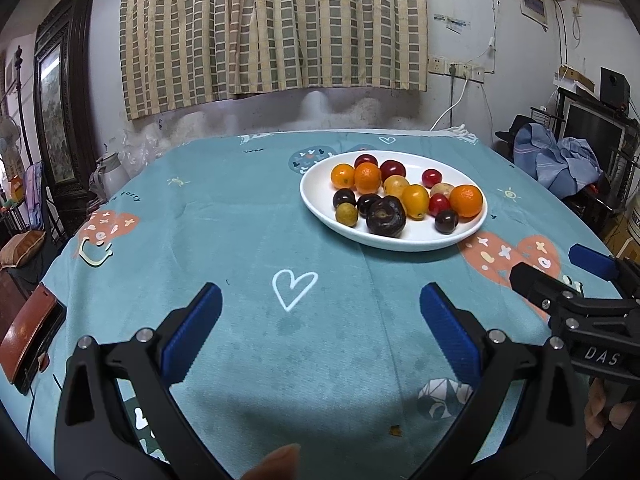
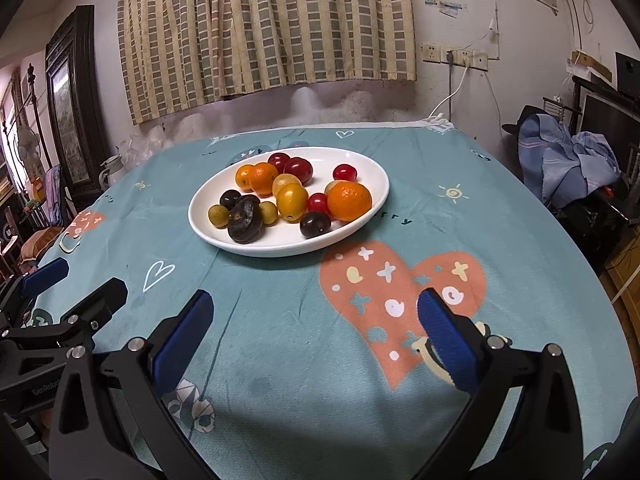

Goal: Organize fruits

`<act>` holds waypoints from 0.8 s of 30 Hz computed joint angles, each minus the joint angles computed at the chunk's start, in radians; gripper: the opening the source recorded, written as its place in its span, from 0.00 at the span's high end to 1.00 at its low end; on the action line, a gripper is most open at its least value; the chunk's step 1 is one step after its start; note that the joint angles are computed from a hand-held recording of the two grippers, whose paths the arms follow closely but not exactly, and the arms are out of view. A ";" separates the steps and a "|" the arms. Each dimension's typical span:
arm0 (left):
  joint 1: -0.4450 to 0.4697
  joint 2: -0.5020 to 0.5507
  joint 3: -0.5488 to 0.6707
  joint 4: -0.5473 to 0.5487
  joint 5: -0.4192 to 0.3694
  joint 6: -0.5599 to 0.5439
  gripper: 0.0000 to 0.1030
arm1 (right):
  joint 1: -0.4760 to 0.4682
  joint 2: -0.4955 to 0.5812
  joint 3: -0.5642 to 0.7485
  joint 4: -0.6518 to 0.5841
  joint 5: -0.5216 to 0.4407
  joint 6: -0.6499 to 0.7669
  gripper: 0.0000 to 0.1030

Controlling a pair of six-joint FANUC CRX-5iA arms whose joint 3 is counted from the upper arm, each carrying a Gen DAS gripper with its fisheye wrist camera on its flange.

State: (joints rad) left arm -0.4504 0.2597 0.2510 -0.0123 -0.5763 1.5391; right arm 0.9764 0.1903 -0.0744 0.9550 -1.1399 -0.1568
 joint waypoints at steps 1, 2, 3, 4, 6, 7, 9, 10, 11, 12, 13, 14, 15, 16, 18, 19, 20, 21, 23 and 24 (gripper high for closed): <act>0.001 0.000 -0.003 0.008 0.001 -0.004 0.02 | 0.000 0.000 0.001 0.000 -0.001 0.001 0.01; 0.002 -0.001 -0.004 0.014 0.001 -0.008 0.02 | 0.001 0.001 0.002 0.000 -0.001 0.001 0.01; 0.003 -0.001 -0.005 0.016 0.001 -0.009 0.02 | 0.001 0.000 0.001 0.001 -0.002 0.001 0.01; 0.002 -0.001 -0.004 0.011 0.002 -0.006 0.02 | 0.001 0.001 0.002 0.002 -0.003 0.001 0.01; 0.002 -0.001 -0.002 0.004 0.001 -0.001 0.02 | 0.002 0.000 0.001 0.004 -0.002 0.000 0.01; 0.001 -0.001 -0.002 0.004 0.000 -0.001 0.02 | 0.002 0.000 0.001 0.005 -0.002 -0.002 0.01; 0.002 0.000 -0.001 0.007 -0.002 -0.004 0.02 | 0.002 0.000 0.002 0.006 -0.001 -0.002 0.01; 0.002 0.000 0.000 0.005 -0.004 -0.004 0.02 | 0.002 0.000 0.002 0.005 -0.001 -0.002 0.01; 0.002 0.000 0.001 0.002 -0.006 -0.002 0.02 | 0.002 0.000 0.002 0.005 -0.001 -0.002 0.01; 0.003 0.001 0.001 0.004 -0.005 -0.002 0.02 | 0.003 0.001 0.004 0.004 -0.002 0.001 0.01; 0.003 0.000 0.000 0.003 -0.005 -0.001 0.02 | 0.003 0.001 0.004 0.004 -0.002 0.002 0.01; 0.004 0.001 -0.001 0.009 -0.003 -0.006 0.02 | 0.004 0.001 0.005 0.005 -0.002 0.003 0.01; 0.004 0.001 -0.001 0.010 -0.003 -0.007 0.02 | 0.004 0.001 0.005 0.006 -0.002 0.004 0.01; 0.004 0.001 -0.001 0.010 -0.003 -0.007 0.02 | 0.004 0.001 0.006 0.006 -0.002 0.006 0.01; 0.004 0.000 -0.002 0.009 -0.003 -0.007 0.02 | 0.005 0.002 0.007 0.005 -0.003 0.005 0.01; 0.004 0.000 -0.001 0.010 -0.003 -0.009 0.02 | 0.005 0.001 0.006 0.005 -0.002 0.003 0.01; 0.004 0.000 -0.003 0.011 -0.002 -0.010 0.02 | 0.005 0.002 0.007 0.006 -0.003 0.002 0.01; 0.004 -0.001 -0.004 0.010 0.000 -0.009 0.02 | 0.005 0.002 0.008 0.006 -0.004 0.002 0.01; 0.004 0.000 -0.001 0.009 -0.002 -0.008 0.02 | 0.005 0.000 0.005 0.007 -0.002 0.001 0.01; 0.004 0.001 -0.001 0.010 -0.003 -0.008 0.02 | 0.005 0.001 0.007 0.007 -0.002 0.001 0.01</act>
